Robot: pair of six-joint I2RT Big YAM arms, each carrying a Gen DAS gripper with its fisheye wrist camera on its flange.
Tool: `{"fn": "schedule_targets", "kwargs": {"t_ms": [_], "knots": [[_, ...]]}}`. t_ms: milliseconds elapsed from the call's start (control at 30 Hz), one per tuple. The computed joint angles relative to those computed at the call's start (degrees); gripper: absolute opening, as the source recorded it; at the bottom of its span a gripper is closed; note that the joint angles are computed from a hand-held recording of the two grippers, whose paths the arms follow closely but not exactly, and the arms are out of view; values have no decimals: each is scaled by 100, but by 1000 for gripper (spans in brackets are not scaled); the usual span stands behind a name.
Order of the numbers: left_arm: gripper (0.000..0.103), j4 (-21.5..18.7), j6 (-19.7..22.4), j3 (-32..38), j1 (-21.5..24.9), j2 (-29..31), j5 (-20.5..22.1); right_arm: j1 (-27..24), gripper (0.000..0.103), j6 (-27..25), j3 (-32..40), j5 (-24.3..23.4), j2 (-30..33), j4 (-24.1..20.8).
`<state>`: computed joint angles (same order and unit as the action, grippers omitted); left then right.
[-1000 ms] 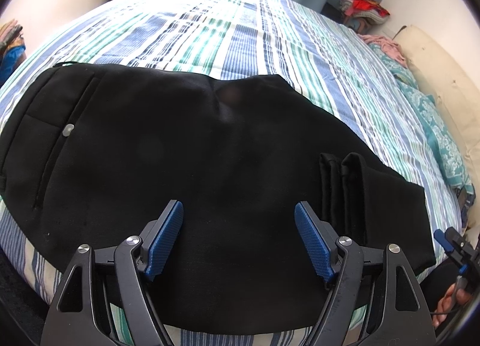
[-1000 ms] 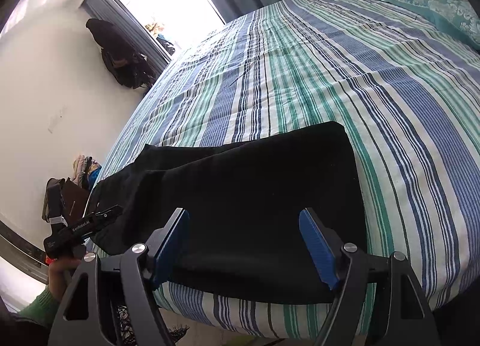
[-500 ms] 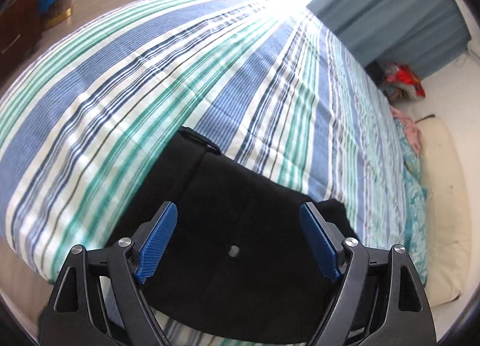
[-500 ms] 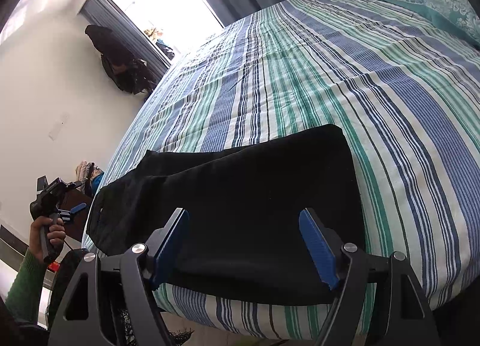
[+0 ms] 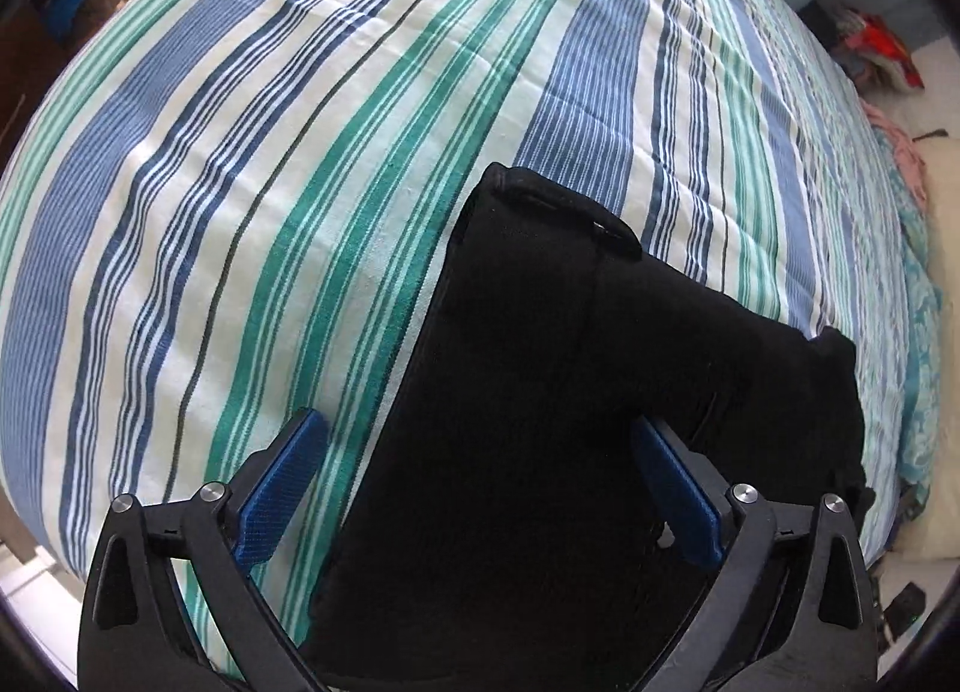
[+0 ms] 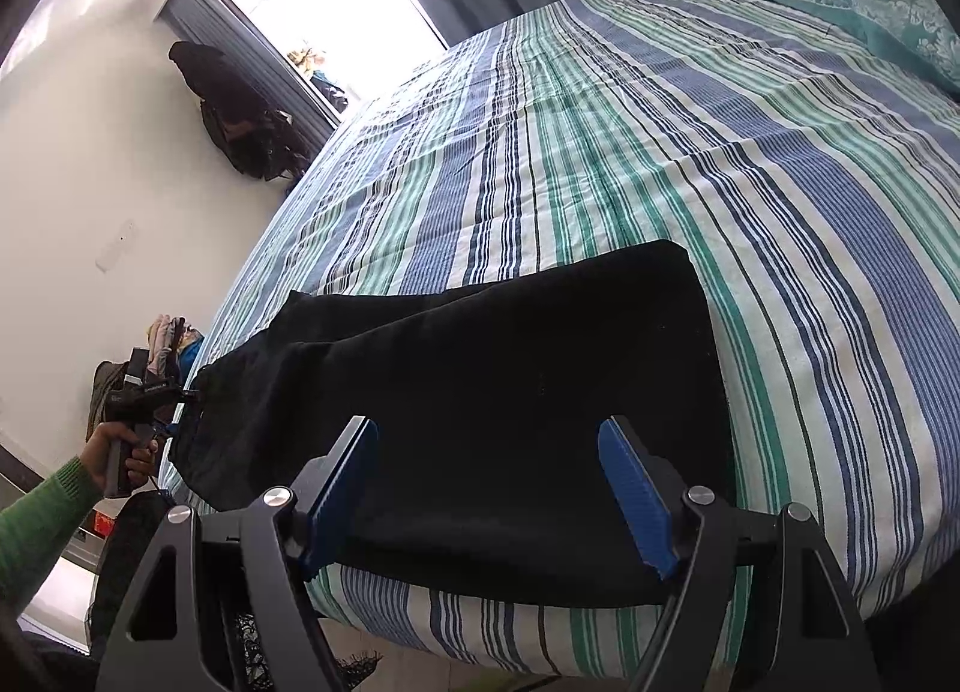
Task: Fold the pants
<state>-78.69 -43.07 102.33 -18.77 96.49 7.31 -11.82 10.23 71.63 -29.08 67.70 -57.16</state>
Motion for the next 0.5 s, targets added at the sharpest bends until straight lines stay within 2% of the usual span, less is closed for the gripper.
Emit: {"fn": "schedule_targets", "kwargs": {"t_ms": [67,100,133,167,200,233,367,500], "knots": [[89,181,76,-130,-77,-134,30,-14,76,28,5,-24,12,17],[67,320,71,-199,-110,-222,108,-22,76,39,10,-43,21,25],[51,255,2,-145,-177,-253,-14,-31,76,56,19,-70,32,34],[42,222,-49,-119,-243,-310,-147,-43,76,77,24,-105,42,47],[28,241,-148,-133,-292,-393,-210,-54,76,106,29,-142,51,63],[22,400,-310,-234,-291,-526,-127,-68,76,143,30,-182,52,87],[16,1574,-1253,-763,-245,-1255,641,-159,76,315,11,-363,23,205],[16,2214,-1907,-423,-654,-1272,1044,-227,76,477,6,-431,-10,297]]}}
